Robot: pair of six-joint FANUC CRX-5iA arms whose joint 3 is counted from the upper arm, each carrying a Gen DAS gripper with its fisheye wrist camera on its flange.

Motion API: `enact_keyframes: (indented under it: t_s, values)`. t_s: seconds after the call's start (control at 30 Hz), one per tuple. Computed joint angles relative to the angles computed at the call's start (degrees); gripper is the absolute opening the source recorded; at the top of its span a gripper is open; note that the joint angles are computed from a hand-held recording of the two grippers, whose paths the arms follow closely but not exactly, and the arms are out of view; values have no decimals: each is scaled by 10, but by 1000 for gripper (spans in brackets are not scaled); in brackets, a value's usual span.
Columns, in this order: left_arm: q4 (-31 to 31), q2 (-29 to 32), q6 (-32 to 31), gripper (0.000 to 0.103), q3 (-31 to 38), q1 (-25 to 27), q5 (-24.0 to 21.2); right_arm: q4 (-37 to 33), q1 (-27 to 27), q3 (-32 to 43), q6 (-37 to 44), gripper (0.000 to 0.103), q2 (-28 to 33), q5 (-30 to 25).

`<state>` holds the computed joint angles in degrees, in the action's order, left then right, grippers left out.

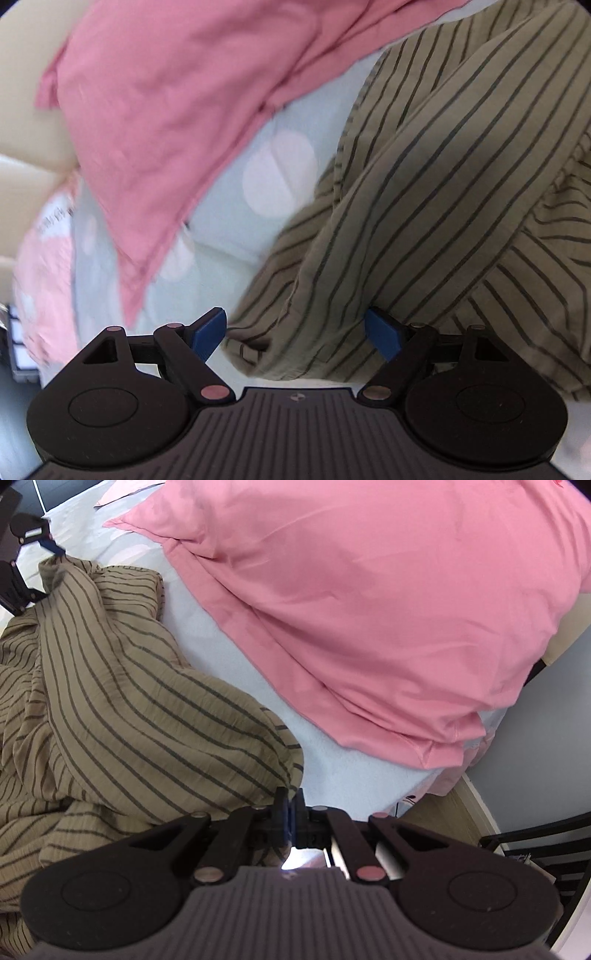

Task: Fold clothes
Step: 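Grasp another edge of the shirt with the left gripper while the right gripper holds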

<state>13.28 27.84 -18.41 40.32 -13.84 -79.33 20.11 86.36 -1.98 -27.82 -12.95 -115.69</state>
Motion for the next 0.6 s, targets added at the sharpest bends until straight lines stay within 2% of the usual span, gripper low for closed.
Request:
enact_keyframes:
  t_s: [0.03, 0.1, 0.17, 0.23, 0.27, 0.5, 0.6]
  values:
    - [-4, 8, 10, 65, 11, 0, -16, 0, -2, -2, 1, 2, -1, 4]
    - [-7, 23, 31, 36, 35, 4, -53, -2, -6, -3, 1, 2, -1, 5]
    - [-5, 25, 52, 24, 38, 9, -65, -4, -8, -1, 0, 2, 1, 3]
    - [-2, 10, 64, 15, 13, 13, -46, -1, -8, 6, 6, 2, 8, -6]
    - [-4, 5, 78, 7, 9, 15, -42, 2, -9, 11, 12, 2, 13, -14]
    - [12, -11, 207, 2, 34, 52, -73, 61, 3, 58, 53, 1, 57, -78]
    - [33, -24, 233, 2, 53, 80, -91, 112, 5, 94, 101, 1, 91, -117]
